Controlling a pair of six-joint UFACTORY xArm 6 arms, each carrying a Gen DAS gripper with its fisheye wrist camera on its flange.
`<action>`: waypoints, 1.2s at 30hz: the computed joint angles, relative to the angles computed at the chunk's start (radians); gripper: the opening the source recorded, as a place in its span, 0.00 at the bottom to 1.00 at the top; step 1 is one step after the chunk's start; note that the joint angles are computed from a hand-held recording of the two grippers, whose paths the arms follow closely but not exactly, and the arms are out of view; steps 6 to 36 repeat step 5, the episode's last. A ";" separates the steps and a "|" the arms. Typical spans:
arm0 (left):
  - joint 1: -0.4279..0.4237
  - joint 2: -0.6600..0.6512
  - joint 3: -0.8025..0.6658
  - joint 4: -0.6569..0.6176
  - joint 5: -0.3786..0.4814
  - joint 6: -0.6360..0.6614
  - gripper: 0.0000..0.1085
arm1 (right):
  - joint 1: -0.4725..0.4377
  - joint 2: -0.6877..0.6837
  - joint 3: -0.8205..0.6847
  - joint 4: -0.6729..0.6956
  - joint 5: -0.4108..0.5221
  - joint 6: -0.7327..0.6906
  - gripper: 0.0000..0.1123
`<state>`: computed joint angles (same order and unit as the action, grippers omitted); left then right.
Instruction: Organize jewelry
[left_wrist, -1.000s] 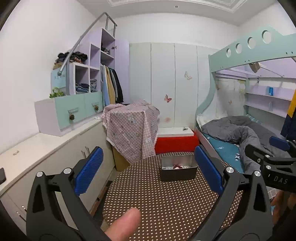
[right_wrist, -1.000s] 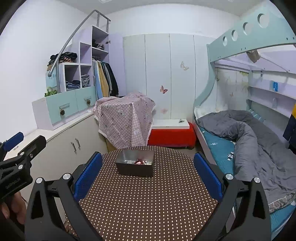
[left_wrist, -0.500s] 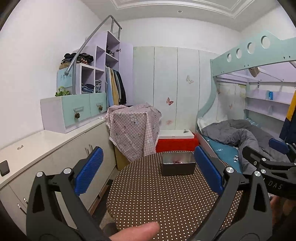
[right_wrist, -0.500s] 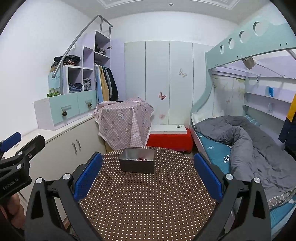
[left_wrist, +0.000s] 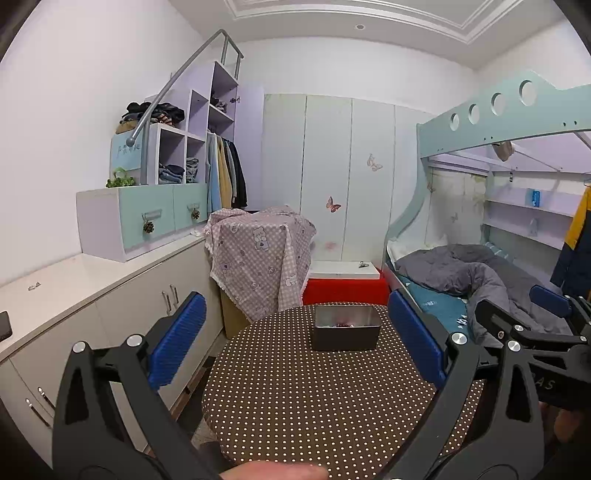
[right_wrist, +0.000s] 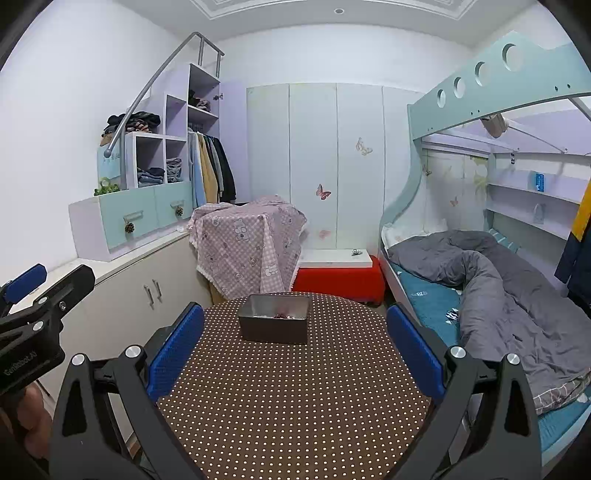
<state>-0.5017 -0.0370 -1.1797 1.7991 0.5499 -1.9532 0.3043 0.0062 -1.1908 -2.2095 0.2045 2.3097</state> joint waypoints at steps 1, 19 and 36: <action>-0.004 0.000 0.000 -0.002 0.011 0.009 0.89 | 0.001 0.000 0.001 0.003 0.004 -0.002 0.85; -0.005 -0.003 0.003 -0.011 0.016 0.014 0.89 | 0.007 -0.005 0.005 0.004 0.009 -0.002 0.85; -0.005 -0.003 0.003 -0.011 0.016 0.014 0.89 | 0.007 -0.005 0.005 0.004 0.009 -0.002 0.85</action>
